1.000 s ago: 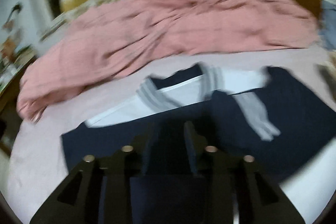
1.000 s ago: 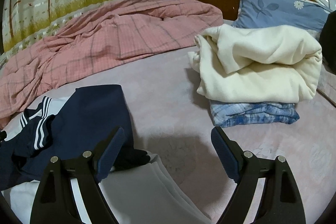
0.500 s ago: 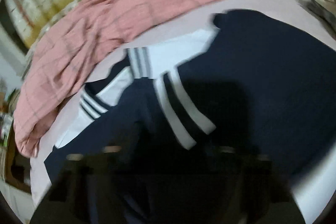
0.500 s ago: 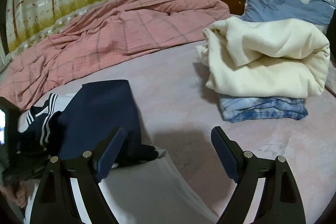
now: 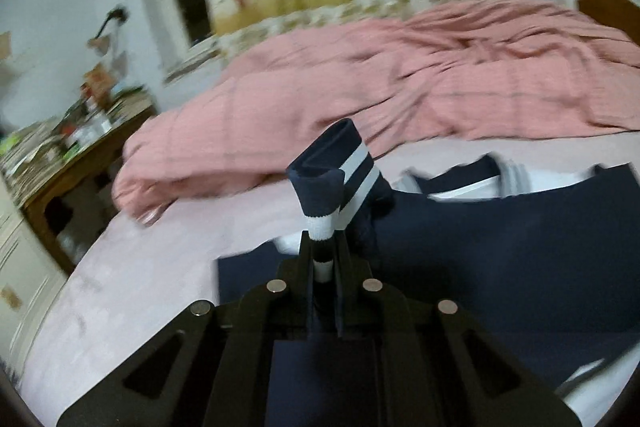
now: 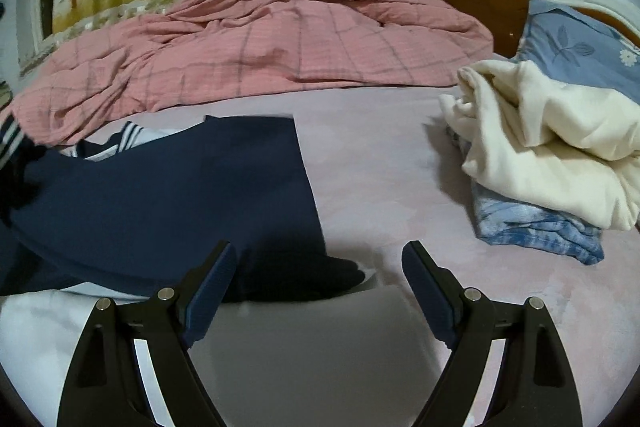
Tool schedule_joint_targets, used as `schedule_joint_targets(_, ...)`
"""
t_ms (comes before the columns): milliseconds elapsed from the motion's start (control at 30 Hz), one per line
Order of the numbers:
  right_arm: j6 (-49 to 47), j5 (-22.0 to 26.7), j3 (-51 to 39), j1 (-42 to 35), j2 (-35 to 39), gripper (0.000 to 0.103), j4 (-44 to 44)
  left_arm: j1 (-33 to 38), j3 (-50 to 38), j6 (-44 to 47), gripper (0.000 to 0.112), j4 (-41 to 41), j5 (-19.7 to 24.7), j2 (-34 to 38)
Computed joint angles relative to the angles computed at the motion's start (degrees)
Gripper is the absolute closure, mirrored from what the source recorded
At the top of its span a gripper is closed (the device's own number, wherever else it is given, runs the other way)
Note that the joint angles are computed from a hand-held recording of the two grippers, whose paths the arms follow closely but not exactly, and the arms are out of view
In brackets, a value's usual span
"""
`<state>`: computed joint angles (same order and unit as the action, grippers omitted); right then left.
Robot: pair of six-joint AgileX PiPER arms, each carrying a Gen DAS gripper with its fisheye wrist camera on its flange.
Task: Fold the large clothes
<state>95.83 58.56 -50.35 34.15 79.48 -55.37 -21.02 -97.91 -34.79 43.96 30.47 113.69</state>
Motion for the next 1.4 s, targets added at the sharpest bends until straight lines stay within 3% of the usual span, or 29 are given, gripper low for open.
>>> schedule_joint_targets(67,-0.2,-1.5,0.2,0.1,-0.3,0.017,0.0,2.0,1.7,-1.9,0.105,-0.5,-0.4,-0.5)
schedule_joint_targets(133,-0.4,-2.0,0.0,0.5,0.1,0.017,-0.1,4.5,2.1,0.8,0.105,-6.3,-1.3,-0.1)
schedule_joint_targets(367,-1.4,0.2,-1.5,1.9,1.9,0.017,-0.5,8.3,4.6,6.2,0.104,-19.1,-2.6,0.2)
schedule_joint_targets(467,-1.4,0.1,-1.4,1.7,1.7,0.017,-0.6,8.7,2.1,11.2,0.090,-24.5,0.6,1.4)
schedule_joint_targets(500,-1.3,0.1,-1.4,1.8,1.5,0.017,-0.7,9.5,1.4,15.3,0.077,-28.9,1.5,1.6)
schedule_joint_targets(600,-0.1,1.2,-1.4,2.5,1.2,0.017,-1.7,11.2,5.5,22.5,0.058,-37.3,-1.9,-1.9)
schedule_joint_targets(633,0.1,1.9,-1.5,2.9,1.3,0.017,-1.9,11.3,6.7,23.1,0.055,-37.2,-2.7,-3.2)
schedule_joint_targets(700,0.3,4.4,-2.5,4.3,2.2,0.017,-2.8,10.7,9.4,20.6,0.036,-32.6,-4.5,-6.4)
schedule_joint_targets(800,0.8,6.8,-3.1,6.1,2.8,0.017,-4.0,9.7,13.1,16.1,0.020,-25.9,-6.3,-10.8)
schedule_joint_targets(900,1.7,8.0,-3.4,6.8,3.1,0.017,-4.8,10.7,14.8,22.4,0.012,-32.6,-6.6,-13.4)
schedule_joint_targets(1000,2.3,7.9,-3.2,6.6,2.9,0.017,-4.9,12.3,16.3,28.4,0.010,-40.4,-6.5,-14.6)
schedule_joint_targets(1067,1.9,7.2,-3.3,6.0,2.8,0.017,-4.4,12.0,17.9,26.4,0.010,-36.8,-7.3,-15.2)
schedule_joint_targets(1167,2.4,6.4,-3.2,6.0,2.8,0.017,-4.6,11.3,23.3,17.2,0.010,-24.9,-11.4,-17.4)
schedule_joint_targets(1400,1.9,10.0,-5.1,7.8,6.4,0.015,-5.7,15.0,31.1,17.0,0.010,-25.5,-18.2,-19.4)
